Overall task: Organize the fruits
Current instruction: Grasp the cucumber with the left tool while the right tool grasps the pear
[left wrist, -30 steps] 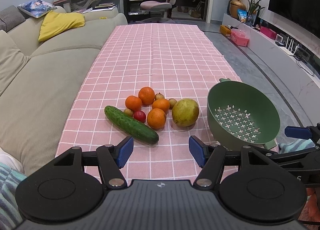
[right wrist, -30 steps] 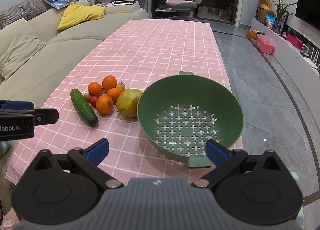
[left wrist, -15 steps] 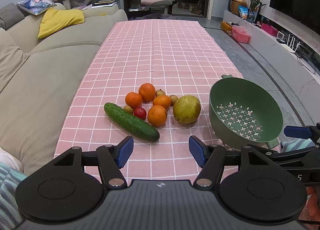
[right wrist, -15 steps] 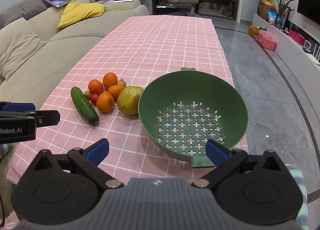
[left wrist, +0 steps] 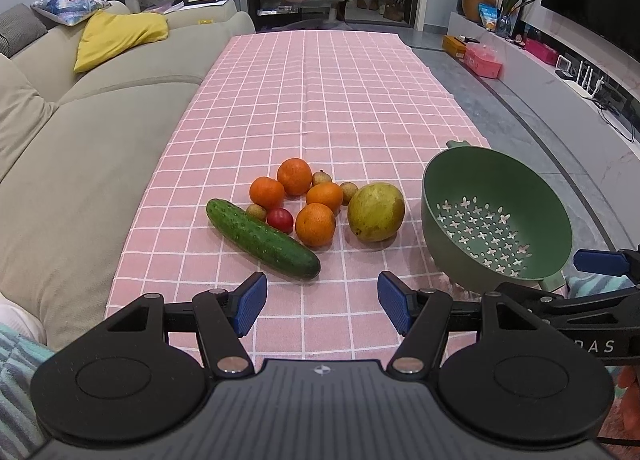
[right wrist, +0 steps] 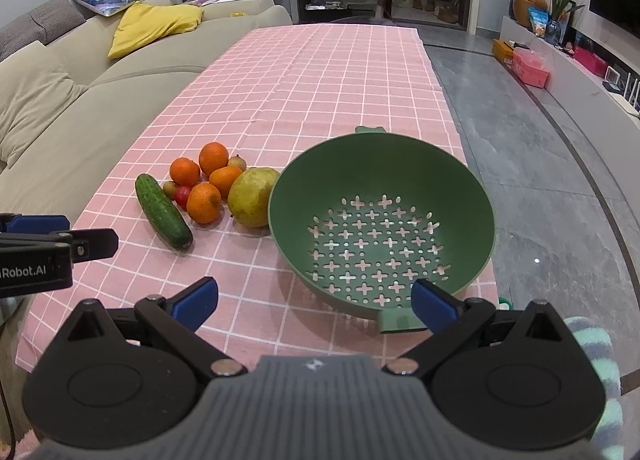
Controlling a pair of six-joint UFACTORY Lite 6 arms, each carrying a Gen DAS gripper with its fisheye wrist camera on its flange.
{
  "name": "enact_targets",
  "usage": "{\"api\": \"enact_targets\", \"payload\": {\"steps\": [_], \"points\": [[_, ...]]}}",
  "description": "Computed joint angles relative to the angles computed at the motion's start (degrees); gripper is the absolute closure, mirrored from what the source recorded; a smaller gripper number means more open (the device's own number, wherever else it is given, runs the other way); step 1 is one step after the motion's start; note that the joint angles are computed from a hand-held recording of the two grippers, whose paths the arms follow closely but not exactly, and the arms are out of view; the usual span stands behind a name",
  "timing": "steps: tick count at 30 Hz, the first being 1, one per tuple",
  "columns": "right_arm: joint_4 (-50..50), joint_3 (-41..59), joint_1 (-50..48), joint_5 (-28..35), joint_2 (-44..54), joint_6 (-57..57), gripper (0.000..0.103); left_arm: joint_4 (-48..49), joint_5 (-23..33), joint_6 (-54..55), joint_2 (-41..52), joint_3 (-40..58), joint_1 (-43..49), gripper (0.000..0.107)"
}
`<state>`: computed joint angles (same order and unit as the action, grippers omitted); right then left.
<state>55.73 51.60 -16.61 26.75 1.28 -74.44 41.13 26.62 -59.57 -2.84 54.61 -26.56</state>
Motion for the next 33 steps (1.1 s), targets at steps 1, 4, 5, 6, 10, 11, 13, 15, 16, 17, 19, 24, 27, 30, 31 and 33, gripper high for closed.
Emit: {"api": "enact_targets", "payload": {"steps": [1, 4, 5, 6, 10, 11, 13, 15, 16, 17, 19, 24, 27, 30, 31, 33], "points": [[0.0, 0.1, 0.0, 0.0, 0.1, 0.0, 0.004, -0.4, -0.1, 0.4, 0.2, 0.1, 0.2, 0.032], [0.7, 0.3, 0.0, 0.1, 0.5, -0.8, 0.004, -1.5, -0.9, 1.9, 0.5, 0.2, 1.0, 0.036], [1.6, 0.5, -0.1, 0.4, 0.9, -1.6, 0.004, -2.0, -1.2, 2.4, 0.6, 0.4, 1.3, 0.036], [2.5, 0.9, -0.2, 0.7, 1.4, -2.6, 0.004, -2.7, -1.4, 3.2, 0.9, 0.6, 1.8, 0.038], [10.1, 1.6, 0.5, 0.5, 2.8, -11.4, 0.004, -6.7, -2.5, 6.5, 2.6, 2.0, 4.6, 0.048], [13.9, 1.8, 0.3, 1.6, 3.3, -16.1, 0.004, -7.0, -2.3, 6.4, 3.1, 2.6, 5.2, 0.049], [15.8, 3.7, 1.4, 2.6, 5.0, -19.2, 0.005, -6.7, -2.0, 5.6, 4.5, 3.7, 6.7, 0.052], [14.8, 7.8, 2.7, 4.6, 8.3, -19.4, 0.011, -8.5, -2.4, 6.6, 6.1, 5.0, 8.6, 0.052], [13.5, 9.8, 3.3, 5.5, 9.9, -18.6, 0.014, -10.9, -3.1, 8.6, 6.9, 5.7, 9.8, 0.052], [11.9, 12.4, 4.3, 6.2, 12.0, -17.6, 0.016, -14.3, -4.0, 11.5, 7.6, 6.3, 11.2, 0.052], [9.6, 16.7, 6.2, 6.4, 15.5, -16.6, 0.019, -23.7, -5.7, 19.2, 10.1, 8.3, 14.2, 0.052], [-2.5, 31.6, 11.4, 6.3, 27.0, -8.4, 0.023, -44.9, -6.7, 34.5, 17.7, 14.0, 20.9, 0.052], [-9.6, 41.7, 13.5, 8.7, 34.6, -3.4, 0.023, -49.4, -5.7, 36.3, 23.8, 19.1, 23.3, 0.052], [-17.9, 52.8, 15.9, 11.2, 42.5, 1.6, 0.023, -52.4, -4.8, 36.4, 29.8, 24.1, 25.1, 0.05], [-20.4, 56.4, 16.5, 12.2, 44.8, 3.6, 0.023, -52.0, -4.4, 35.4, 31.7, 25.8, 25.4, 0.05], [-26.3, 66.7, 17.5, 16.4, 51.7, 8.8, 0.024, -50.8, -4.2, 32.7, 34.4, 27.8, 26.0, 0.05]]}}
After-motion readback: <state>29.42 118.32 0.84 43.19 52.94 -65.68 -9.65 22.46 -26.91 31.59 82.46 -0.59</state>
